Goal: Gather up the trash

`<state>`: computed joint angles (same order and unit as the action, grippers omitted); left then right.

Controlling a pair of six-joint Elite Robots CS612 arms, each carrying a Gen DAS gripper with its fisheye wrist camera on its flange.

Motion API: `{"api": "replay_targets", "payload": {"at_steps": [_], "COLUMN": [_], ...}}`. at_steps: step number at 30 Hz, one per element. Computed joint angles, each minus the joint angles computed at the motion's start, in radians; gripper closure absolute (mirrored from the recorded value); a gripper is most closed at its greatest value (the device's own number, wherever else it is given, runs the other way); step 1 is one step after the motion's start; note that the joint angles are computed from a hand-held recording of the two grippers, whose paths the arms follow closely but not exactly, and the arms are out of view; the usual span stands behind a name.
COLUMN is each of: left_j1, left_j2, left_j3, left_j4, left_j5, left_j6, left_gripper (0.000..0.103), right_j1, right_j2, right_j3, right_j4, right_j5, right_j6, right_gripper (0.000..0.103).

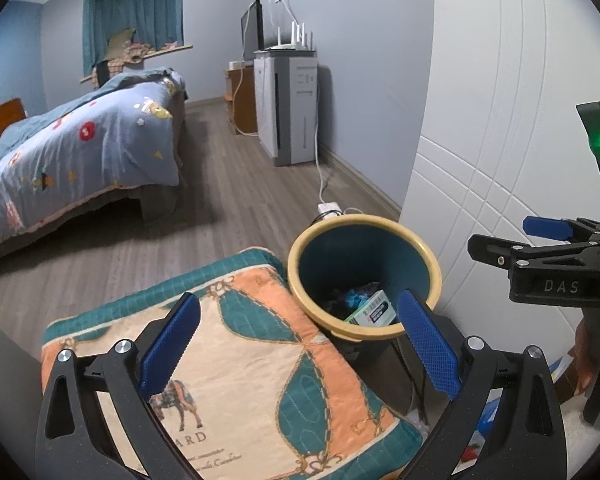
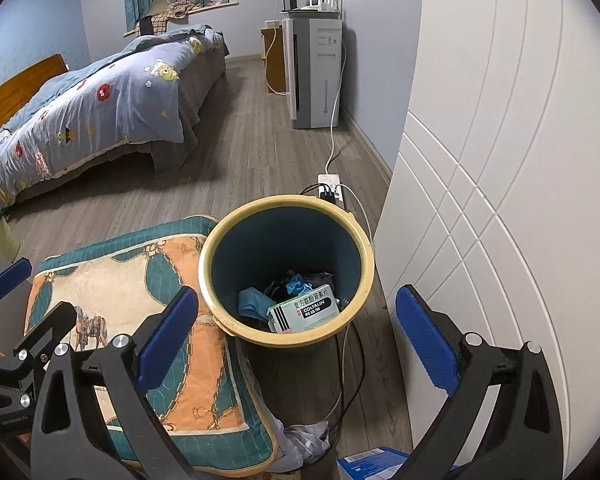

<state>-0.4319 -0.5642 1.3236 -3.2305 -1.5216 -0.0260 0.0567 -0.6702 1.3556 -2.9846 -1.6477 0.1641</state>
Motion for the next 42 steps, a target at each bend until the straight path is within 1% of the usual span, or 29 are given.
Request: {"api": "replay_targets", "payload": {"at_steps": [35,42], "left_j1": [-0.004,-0.004], "left_j2": [0.0,0.002], "left_j3": [-0.004,-0.004], "left_j4": [0.013,0.008], "left_j5": [0.003,-0.011], "left_j6": [-0.005,-0.009], "left_gripper": [0.005,0.005], "right_j1": [0.002,0.001], "right_j2": [-0.002,0.001], "right_j3": [0.002,0.001], "right_j4": [0.005,0.007], "right_j5": [-0.006,-0.007], "right_j6": [0.012,0.012], "right_gripper": [0.006,0.006]}}
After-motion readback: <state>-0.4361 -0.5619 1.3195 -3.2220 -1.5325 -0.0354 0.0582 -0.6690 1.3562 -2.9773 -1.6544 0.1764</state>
